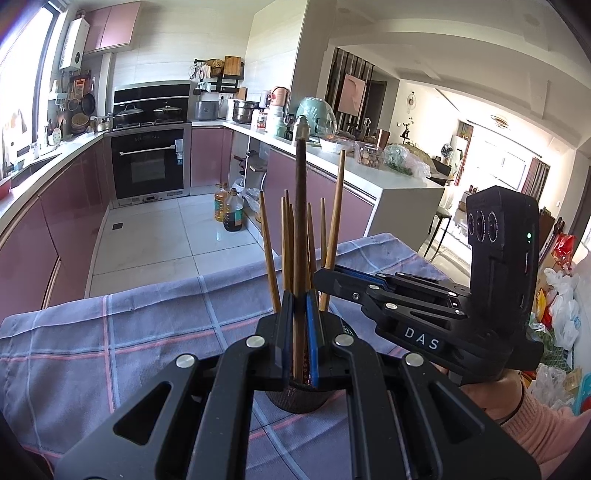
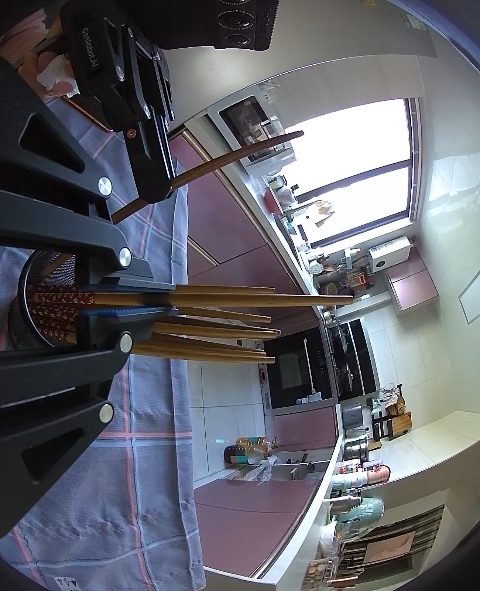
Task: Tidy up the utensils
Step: 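Lower both held chopsticks into the black mesh cup among the others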
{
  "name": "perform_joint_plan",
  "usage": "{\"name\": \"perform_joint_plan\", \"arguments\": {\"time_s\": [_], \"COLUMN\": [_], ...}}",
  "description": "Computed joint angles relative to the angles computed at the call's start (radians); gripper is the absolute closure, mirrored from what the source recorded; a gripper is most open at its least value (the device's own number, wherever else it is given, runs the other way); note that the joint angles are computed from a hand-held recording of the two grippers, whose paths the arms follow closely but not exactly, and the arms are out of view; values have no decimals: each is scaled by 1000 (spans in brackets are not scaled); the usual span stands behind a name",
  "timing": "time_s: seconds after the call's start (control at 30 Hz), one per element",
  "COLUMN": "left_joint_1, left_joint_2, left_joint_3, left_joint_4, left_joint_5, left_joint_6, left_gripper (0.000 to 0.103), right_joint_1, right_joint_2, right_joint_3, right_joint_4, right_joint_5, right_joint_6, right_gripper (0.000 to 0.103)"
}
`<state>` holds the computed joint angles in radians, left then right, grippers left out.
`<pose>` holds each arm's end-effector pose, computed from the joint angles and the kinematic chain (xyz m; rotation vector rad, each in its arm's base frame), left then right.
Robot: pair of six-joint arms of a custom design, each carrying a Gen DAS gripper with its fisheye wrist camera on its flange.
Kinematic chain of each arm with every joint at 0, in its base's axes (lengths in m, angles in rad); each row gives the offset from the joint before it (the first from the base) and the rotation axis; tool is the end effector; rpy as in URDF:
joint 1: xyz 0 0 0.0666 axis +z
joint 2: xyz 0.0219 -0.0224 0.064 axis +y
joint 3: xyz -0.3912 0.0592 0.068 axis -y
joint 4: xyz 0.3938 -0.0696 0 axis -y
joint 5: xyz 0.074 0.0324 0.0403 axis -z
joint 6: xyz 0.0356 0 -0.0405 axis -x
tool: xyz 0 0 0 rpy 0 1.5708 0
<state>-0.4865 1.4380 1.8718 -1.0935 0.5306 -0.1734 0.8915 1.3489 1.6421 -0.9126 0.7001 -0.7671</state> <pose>0.4134 -0.2395 0.6286 0.9944 1.9956 -0.7620 0.3081 0.3443 0.5821 0.2519 2.0257 0.2675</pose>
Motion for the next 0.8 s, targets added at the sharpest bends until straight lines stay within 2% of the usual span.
{"name": "perform_joint_plan", "arguments": {"time_s": [0.8], "left_joint_1": [-29], "left_joint_2": [48], "left_joint_3": [13], "left_joint_4": [-10], "left_joint_5": [-56], "left_joint_6": [-5], "left_gripper": [94], "right_joint_1": [-14], "right_joint_2": [16], "right_joint_3": [-1], "right_joint_4": [-29], "right_joint_5": [-51], "right_joint_6": [-30], "right_gripper": [96]}}
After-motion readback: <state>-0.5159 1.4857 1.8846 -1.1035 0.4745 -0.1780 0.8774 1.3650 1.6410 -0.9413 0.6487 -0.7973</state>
